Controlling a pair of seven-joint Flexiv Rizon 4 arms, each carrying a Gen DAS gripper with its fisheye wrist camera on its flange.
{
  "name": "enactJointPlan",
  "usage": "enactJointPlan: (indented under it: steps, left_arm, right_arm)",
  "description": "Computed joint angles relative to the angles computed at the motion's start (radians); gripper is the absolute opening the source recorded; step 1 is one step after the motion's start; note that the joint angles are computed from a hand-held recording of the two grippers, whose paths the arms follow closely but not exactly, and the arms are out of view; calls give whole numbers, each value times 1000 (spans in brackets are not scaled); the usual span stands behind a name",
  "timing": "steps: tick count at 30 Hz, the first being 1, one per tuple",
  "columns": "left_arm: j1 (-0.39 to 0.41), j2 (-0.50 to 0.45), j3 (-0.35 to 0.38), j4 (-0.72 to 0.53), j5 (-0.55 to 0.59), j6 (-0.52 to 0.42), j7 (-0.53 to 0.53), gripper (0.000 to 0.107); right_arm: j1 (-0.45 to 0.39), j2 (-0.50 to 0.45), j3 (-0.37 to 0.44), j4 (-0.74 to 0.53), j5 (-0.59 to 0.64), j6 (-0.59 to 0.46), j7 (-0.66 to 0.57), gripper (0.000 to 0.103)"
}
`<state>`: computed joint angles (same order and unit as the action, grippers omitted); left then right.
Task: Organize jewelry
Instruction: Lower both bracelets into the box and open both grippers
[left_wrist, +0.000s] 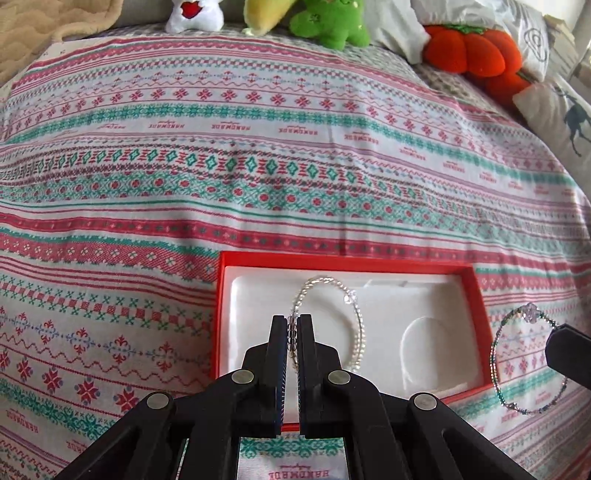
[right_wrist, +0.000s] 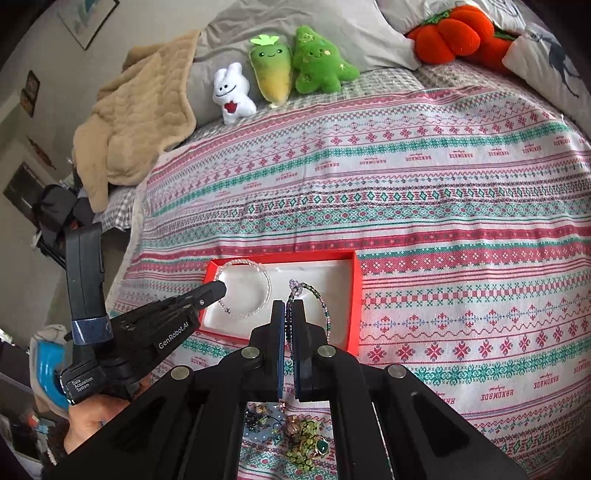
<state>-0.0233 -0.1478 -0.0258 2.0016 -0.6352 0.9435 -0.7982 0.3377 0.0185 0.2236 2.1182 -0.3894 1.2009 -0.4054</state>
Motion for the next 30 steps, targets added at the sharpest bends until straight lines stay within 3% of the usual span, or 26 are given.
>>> enactJointPlan:
  steps: [7, 16, 20, 24, 30]
  left_arm:
    - [13, -8, 4, 17, 2, 15, 31, 0]
    - [13, 9, 5, 36, -25, 33, 97, 1]
    - [9, 15, 8, 39, -10, 53, 105, 2]
    - [6, 21, 10, 39, 6, 62, 109, 12]
    - [3, 45, 13, 46, 3, 54, 119, 41]
  right_arm:
    - [18, -83, -22, -21, -62, 141, 4, 3]
    - [46, -127, -55, -39, -163, -32, 26, 3]
    - [39, -118, -68, -25, -248, -49, 72, 3]
    - [31, -124, -73, -29, -316, -82, 101, 3]
    - [21, -108, -66, -29, -343, -113, 116, 5]
